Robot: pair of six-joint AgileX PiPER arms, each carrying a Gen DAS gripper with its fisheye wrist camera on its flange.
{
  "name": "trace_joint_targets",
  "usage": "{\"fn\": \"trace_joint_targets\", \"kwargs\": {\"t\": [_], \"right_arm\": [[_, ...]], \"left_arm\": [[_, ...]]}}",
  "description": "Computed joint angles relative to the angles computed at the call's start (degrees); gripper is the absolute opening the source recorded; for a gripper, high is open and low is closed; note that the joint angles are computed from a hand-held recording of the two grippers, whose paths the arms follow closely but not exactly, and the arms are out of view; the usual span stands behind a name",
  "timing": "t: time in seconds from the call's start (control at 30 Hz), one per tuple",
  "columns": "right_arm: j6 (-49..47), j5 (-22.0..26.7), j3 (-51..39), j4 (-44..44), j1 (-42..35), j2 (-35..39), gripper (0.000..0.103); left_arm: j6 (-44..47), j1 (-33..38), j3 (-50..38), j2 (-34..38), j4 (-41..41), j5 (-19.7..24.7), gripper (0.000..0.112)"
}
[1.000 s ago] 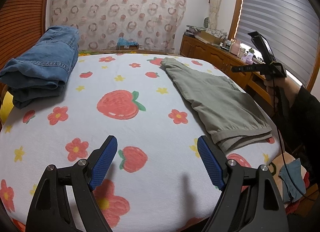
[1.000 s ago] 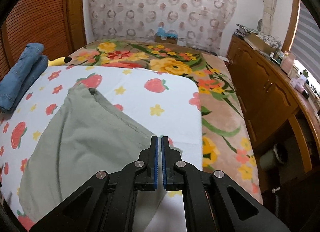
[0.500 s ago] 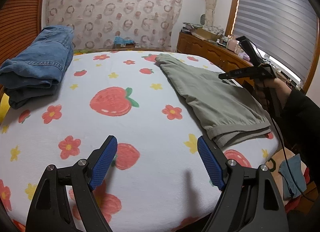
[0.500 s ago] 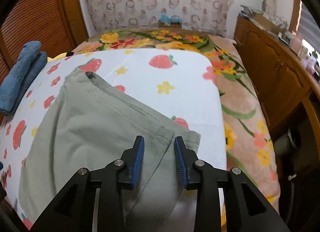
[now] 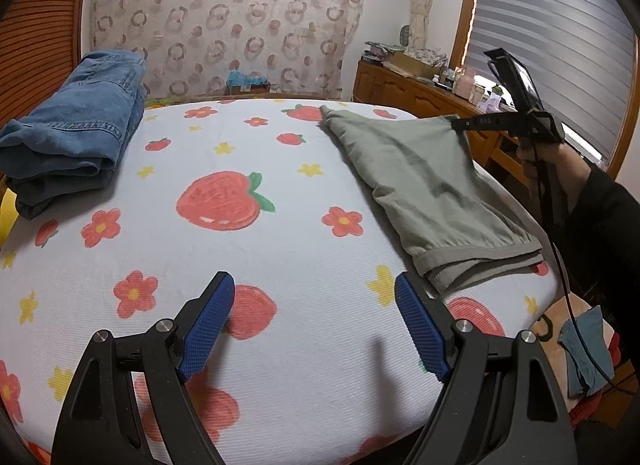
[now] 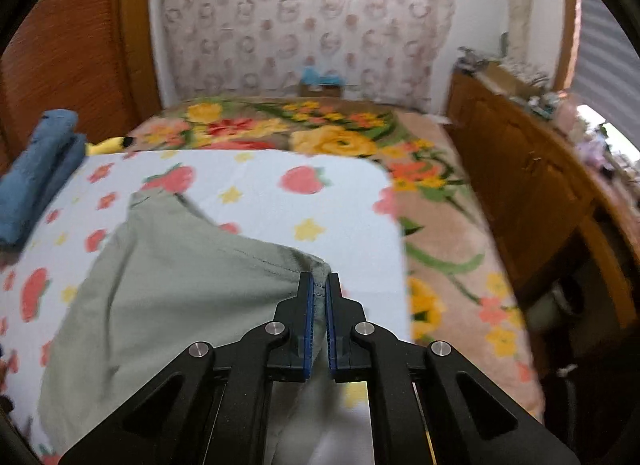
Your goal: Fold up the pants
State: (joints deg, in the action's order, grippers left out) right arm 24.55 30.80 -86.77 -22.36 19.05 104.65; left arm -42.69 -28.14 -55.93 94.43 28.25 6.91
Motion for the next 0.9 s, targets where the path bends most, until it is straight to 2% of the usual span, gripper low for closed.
{"fn": "trace_joint_targets", "kwargs": {"t": [0.13, 0.2, 0.23, 0.27, 0.33, 0.4, 0.47, 0.63, 0.8, 0.9], "right_arm": [[3.3, 3.3, -1.5, -4.6, 0.4, 1.4, 0.005], [1.9, 4.0, -1.9, -2.8, -0.3, 2.0, 0.005], [0.8, 4.1, -2.3, -1.3, -0.4, 2.3, 0.008], [-1.8, 4.3, -2.7, 1.4, -0.8, 2.5, 0.015], [-1.9, 5.2, -2.5, 1.0, -0.7, 2.3, 0.025], [-4.2, 4.0, -0.1, 2.9, -1.2, 0.4, 0.026], [-6.9, 4.9, -1.0, 5.9, -1.3, -0.4, 0.026], [-9.1, 0.1, 11.8, 9.6, -1.0, -10.4, 0.026], [-7.1, -3.6, 23.7, 7.0, 1.1, -19.0, 0.027], [-8.3, -6.1, 27.8, 8.7, 0.4, -20.4, 0.037]], "left_arm": [[1.8, 0.0, -0.3, 0.1, -1.4, 0.1, 0.083], [2.1, 0.2, -0.2, 0.1, -1.7, 0.1, 0.083], [2.1, 0.2, -0.3, 0.2, -1.8, 0.1, 0.083], [2.6, 0.4, -0.2, 0.1, -2.3, 0.1, 0.083], [2.7, 0.4, -0.5, 0.3, -2.5, 0.1, 0.083], [2.7, 0.5, -0.5, 0.4, -2.5, 0.0, 0.083], [3.1, 0.5, -0.5, 0.4, -2.8, 0.0, 0.083], [2.7, 0.4, -0.3, 0.2, -2.3, -0.3, 0.083], [11.6, -0.2, -1.5, 1.5, -10.5, 0.3, 0.083], [15.5, -0.9, -2.1, 2.0, -13.5, 0.9, 0.083]]}}
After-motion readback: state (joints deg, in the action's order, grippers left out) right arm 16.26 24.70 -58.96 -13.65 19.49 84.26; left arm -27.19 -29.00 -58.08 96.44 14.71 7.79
